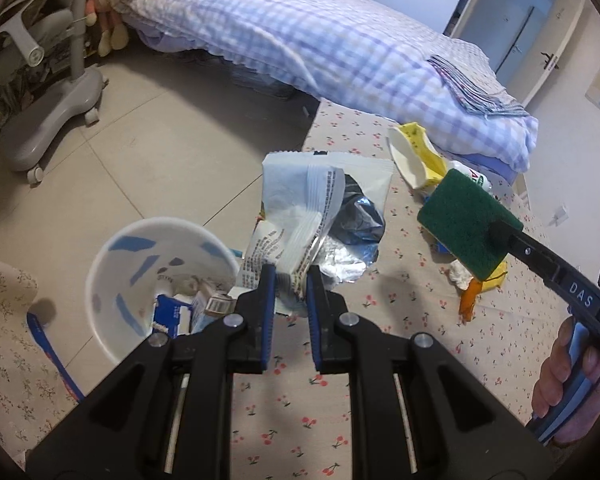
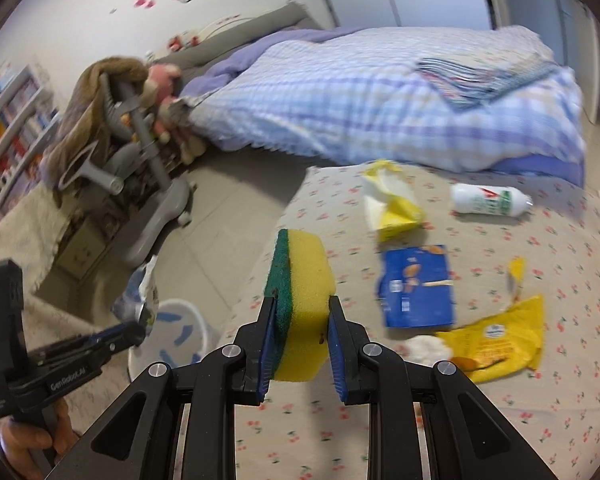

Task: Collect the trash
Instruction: 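Carry the wrapper and sponge over the white bin and open both tools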

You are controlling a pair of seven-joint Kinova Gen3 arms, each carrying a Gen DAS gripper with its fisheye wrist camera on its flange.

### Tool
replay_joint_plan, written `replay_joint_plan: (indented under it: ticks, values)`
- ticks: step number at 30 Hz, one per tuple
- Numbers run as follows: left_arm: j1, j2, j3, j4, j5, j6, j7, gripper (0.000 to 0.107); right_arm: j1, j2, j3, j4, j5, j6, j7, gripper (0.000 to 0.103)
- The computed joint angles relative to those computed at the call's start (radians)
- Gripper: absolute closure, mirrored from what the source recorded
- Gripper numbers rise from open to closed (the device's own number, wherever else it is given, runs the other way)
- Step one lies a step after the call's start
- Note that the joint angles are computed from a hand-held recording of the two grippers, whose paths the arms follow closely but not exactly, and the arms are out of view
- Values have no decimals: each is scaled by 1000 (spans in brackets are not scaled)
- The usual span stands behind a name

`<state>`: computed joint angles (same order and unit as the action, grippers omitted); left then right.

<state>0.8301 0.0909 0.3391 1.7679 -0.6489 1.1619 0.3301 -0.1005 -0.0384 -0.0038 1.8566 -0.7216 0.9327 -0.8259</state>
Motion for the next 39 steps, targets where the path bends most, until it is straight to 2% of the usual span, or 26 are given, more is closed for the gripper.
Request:
replay_joint_plan:
  ticks: [7,10,20,23,27,31,35,39]
  values:
    - [-32,-82,22,102,40,-33,101,91,-76,-25,-54,38,27,-41,-21,78]
    - [-74,-139,34,176,84,-99,139,91,-116,-25,-76,55,45,-65,-40,78]
    - [-214,-230,90,292,191,-191,143,91,-240,-13,-143,84,68,-123,-84,78]
    - [-242,-212,110,287,208,-161,128,90,-275,3,-165,90,89,-146,-119,78]
    - [-247,-195,97,294,234,-167,93,88,-325,28,-200,96,141,-187,-189,78]
    - [-236,-168,91,269,243,-115,78,86,-359,42,-218,102,174,-216,-234,78]
    - [-220,-166,82,260,242,-86,70,75,-375,50,-223,106,184,-235,-249,78]
    - [-214,-167,79,257,240,-70,75,70,-379,56,-223,105,180,-246,-253,77]
